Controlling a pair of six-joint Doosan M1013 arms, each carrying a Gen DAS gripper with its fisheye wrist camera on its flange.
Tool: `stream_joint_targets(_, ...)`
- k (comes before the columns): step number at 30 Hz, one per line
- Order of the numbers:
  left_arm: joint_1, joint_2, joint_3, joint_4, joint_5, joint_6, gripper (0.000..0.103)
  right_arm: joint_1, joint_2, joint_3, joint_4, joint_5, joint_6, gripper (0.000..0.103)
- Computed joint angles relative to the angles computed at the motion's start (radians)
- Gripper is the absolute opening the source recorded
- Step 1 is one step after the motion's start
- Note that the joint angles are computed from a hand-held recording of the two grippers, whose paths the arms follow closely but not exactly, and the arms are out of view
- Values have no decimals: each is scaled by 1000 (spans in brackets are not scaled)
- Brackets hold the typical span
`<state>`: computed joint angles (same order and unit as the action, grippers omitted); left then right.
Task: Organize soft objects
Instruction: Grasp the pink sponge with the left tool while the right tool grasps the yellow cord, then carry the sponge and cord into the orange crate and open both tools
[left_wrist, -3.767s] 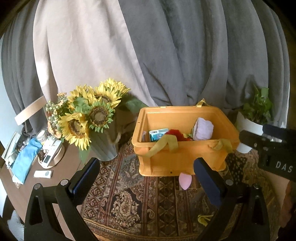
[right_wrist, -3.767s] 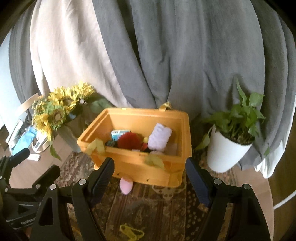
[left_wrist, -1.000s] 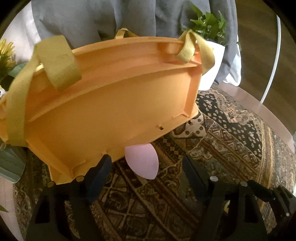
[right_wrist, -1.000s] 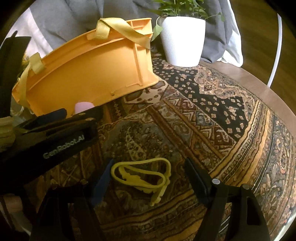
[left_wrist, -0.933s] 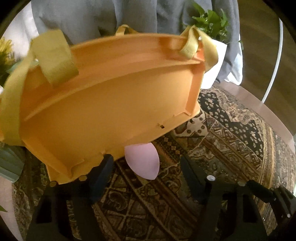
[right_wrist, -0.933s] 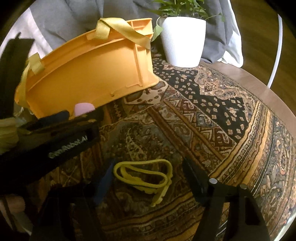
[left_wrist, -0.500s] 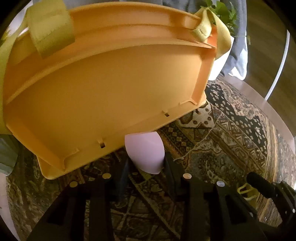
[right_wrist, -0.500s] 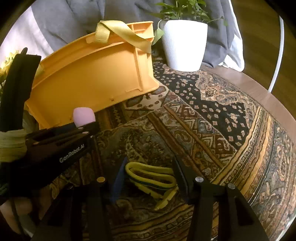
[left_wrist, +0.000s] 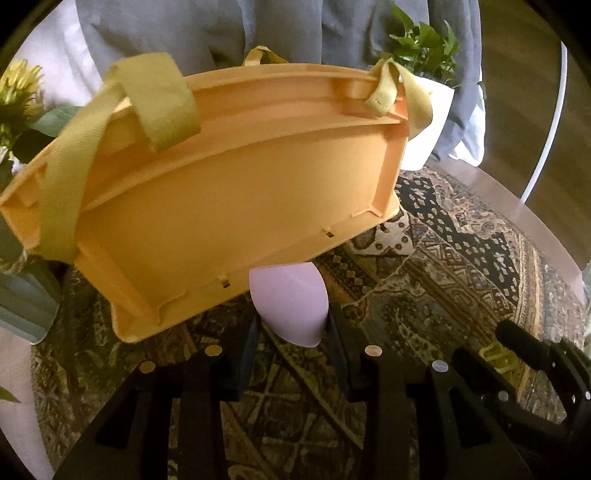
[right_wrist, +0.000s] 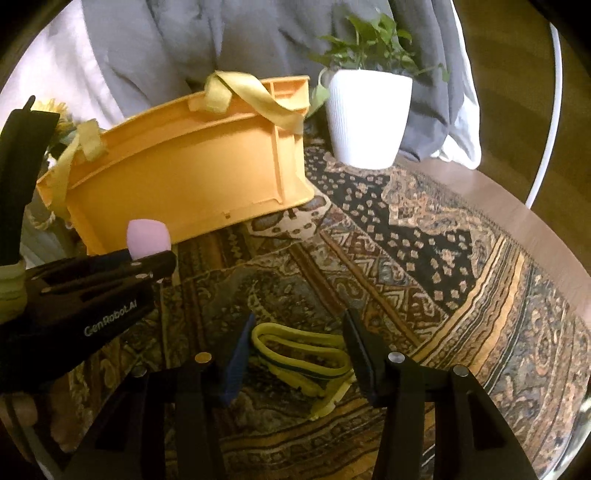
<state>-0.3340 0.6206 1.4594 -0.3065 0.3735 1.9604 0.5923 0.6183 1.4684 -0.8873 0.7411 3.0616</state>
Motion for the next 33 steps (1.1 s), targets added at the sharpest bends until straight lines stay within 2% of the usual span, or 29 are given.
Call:
stream_joint_targets(5,-5,-22,29,42,-26,-45,36,7,-16,20,-52,-11,13,50)
stream_joint_targets(12,-18,-69,79,192,-61,-247,36,2,-51,62,-123,-86,14,50)
stream_joint_targets(17,-41,-108,119,482,-84,-603,36,-10,-82,96,-169,-162,-2,50)
stream_joint_targets(18,-48,-119,128,565,-81,-705,36,-15,-90,104,-173,-186,-14,50)
stream_joint_targets(25,-87,-170,167,926,-37,-1164,36,-37,-131,138,-222,-287,-54,50)
stream_joint_targets(29,-109,-193,181,1075,-1,-1353,36,-49,-154,156,-263,-338,-56,50)
stream_joint_targets(33,-126,-212,190,1168,32,-1483,36,-60,-172,163,-293,-379,-63,50)
